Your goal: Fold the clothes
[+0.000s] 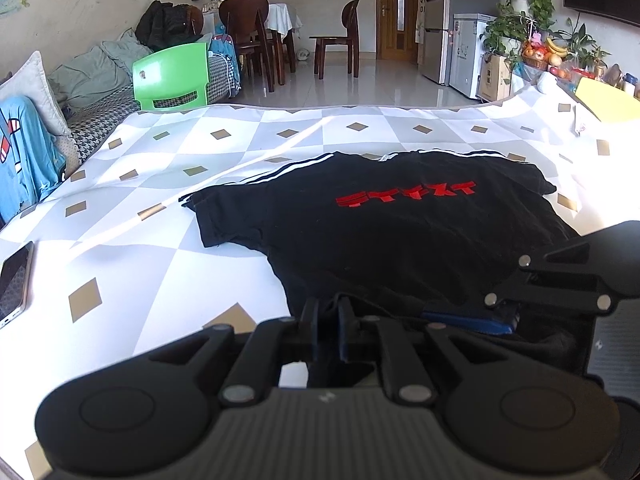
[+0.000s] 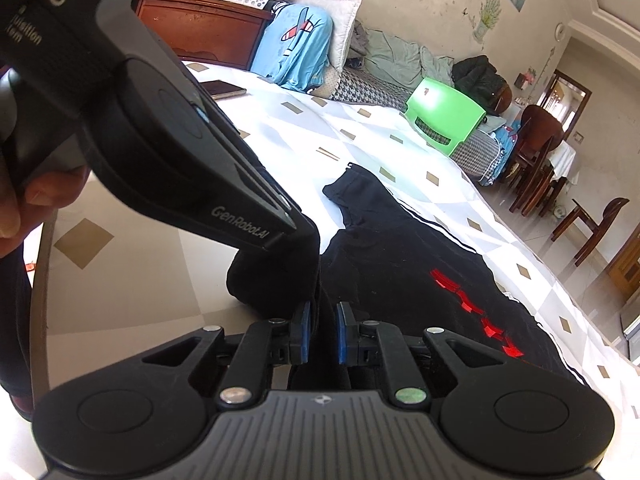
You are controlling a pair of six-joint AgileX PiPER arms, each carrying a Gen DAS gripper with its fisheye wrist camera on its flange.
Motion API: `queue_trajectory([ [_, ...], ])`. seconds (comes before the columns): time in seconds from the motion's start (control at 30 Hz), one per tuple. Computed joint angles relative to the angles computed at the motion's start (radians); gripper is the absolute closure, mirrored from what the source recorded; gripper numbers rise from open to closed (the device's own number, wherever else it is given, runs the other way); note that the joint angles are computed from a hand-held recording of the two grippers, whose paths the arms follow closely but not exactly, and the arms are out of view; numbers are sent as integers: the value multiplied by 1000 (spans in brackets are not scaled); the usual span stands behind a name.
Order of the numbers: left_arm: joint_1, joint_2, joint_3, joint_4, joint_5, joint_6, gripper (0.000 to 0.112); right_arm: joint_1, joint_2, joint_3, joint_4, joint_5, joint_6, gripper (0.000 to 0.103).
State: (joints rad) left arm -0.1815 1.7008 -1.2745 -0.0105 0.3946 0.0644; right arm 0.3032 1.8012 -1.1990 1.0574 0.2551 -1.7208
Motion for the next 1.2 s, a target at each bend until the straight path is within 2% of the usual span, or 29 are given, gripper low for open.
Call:
queue_trajectory([
  [0.17,1,2,-3,4,7,-1,102,13,18,-15,-67,0,52,101],
  [0.23,2,4,-6,-5,12,6,102,4,23,-33,-116,35,125,101],
  [0.3,12,4,-16,-57,26,44,101,-19,29,-69,-168,113,223,101],
  [0.33,21,4,-23,-100,38,73,96,-35,33,-90,-184,161,264,101],
  [0.37,32,-1,-25,-150,43,107,80,-52,34,-108,-191,218,293,101],
  [0.4,41,-10,-20,-192,36,135,70,-71,36,-126,-194,276,317,101],
  [0.47,51,-36,1,-204,-6,117,33,-102,37,-151,-192,379,347,101],
  [0.53,70,-53,14,-268,-35,141,23,-120,36,-156,-191,453,362,101],
  [0.6,94,-53,9,-361,-29,182,20,-133,48,-170,-195,526,388,101],
  [0.67,103,-36,-11,-391,6,182,19,-138,61,-181,-208,589,413,101],
  [0.73,95,-15,-30,-383,42,181,19,-134,73,-188,-236,636,435,101],
  [0.87,50,22,-52,-317,91,166,11,-136,98,-202,-269,752,458,101],
  [0.93,19,36,-57,-262,104,151,10,-129,87,-189,-298,767,449,100],
  [1.07,-35,56,-65,-100,112,48,10,-154,46,-173,-347,754,444,84],
  [1.2,-46,75,-81,-65,130,-23,10,-208,7,-157,-380,711,489,76],
])
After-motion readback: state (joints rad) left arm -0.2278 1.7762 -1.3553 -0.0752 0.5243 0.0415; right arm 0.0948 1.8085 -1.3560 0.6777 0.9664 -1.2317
